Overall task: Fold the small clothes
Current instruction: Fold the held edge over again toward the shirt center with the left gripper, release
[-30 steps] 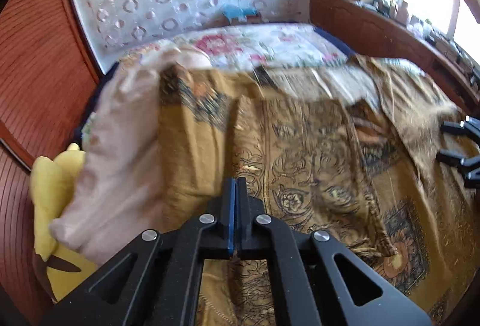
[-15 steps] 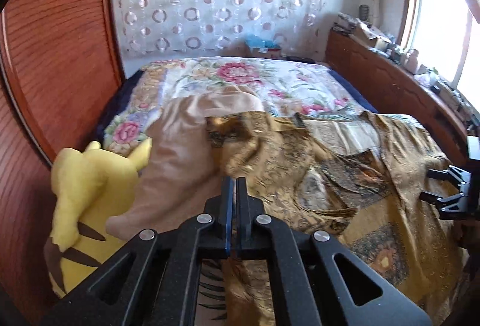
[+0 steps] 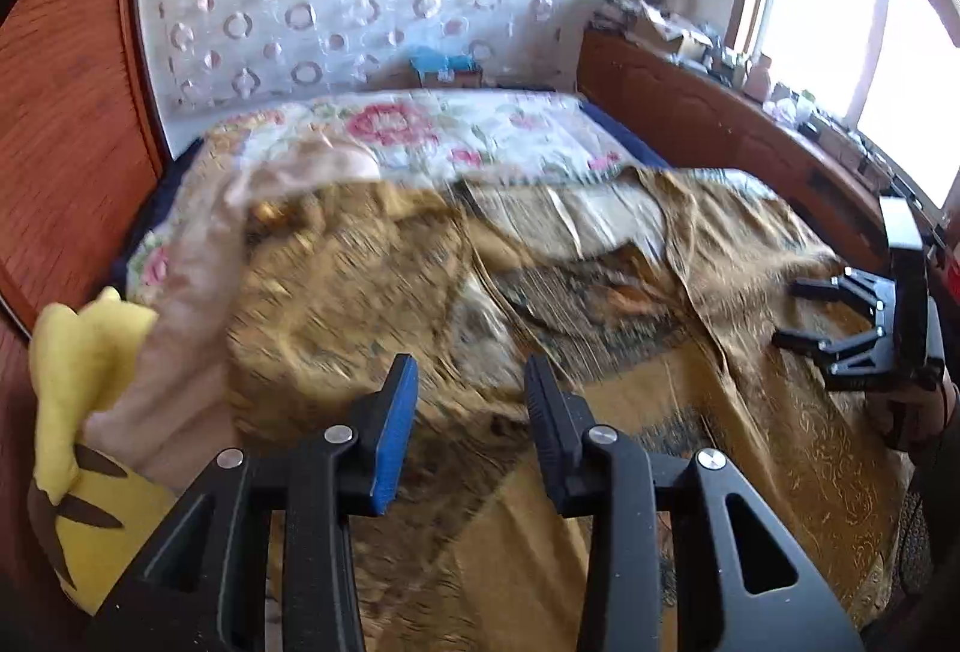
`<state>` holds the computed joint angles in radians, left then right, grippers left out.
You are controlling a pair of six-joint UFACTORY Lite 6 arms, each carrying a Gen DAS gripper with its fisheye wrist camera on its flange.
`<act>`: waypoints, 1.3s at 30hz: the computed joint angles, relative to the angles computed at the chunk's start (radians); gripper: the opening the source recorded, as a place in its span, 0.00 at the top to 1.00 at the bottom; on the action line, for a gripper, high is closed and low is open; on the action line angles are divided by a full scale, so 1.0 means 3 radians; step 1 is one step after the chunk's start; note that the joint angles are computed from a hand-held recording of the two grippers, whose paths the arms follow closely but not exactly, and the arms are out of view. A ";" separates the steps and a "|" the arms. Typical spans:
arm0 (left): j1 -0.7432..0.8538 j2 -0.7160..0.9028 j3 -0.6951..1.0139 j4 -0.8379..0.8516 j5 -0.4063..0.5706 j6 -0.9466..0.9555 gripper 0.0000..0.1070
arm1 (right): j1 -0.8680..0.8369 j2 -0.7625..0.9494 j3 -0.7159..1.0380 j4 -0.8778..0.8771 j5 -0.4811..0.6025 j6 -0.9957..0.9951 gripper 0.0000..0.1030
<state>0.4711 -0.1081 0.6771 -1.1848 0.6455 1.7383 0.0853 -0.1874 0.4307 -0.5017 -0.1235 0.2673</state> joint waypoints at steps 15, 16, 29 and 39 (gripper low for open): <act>-0.0291 -0.0285 -0.0443 -0.0039 -0.0214 0.0090 0.64 | -0.0004 -0.0005 0.0001 0.0026 0.0005 -0.0037 0.22; -0.0300 -0.0249 -0.0389 -0.0085 -0.0253 0.0075 0.64 | 0.0002 -0.0009 -0.0001 0.0047 0.0007 -0.0053 0.22; -0.0900 0.0433 -0.0072 -0.0799 -0.1104 0.0391 0.82 | 0.0026 -0.0002 -0.0010 0.0419 -0.0001 -0.0419 0.21; -0.0547 -0.0376 -0.0399 -0.0648 -0.0271 0.0454 0.97 | 0.0026 -0.0007 -0.0012 0.0322 0.0002 -0.0314 0.21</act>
<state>0.3071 -0.2208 0.5575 -1.3791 0.5643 1.8746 0.0930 -0.1894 0.4271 -0.4051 -0.1229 0.1732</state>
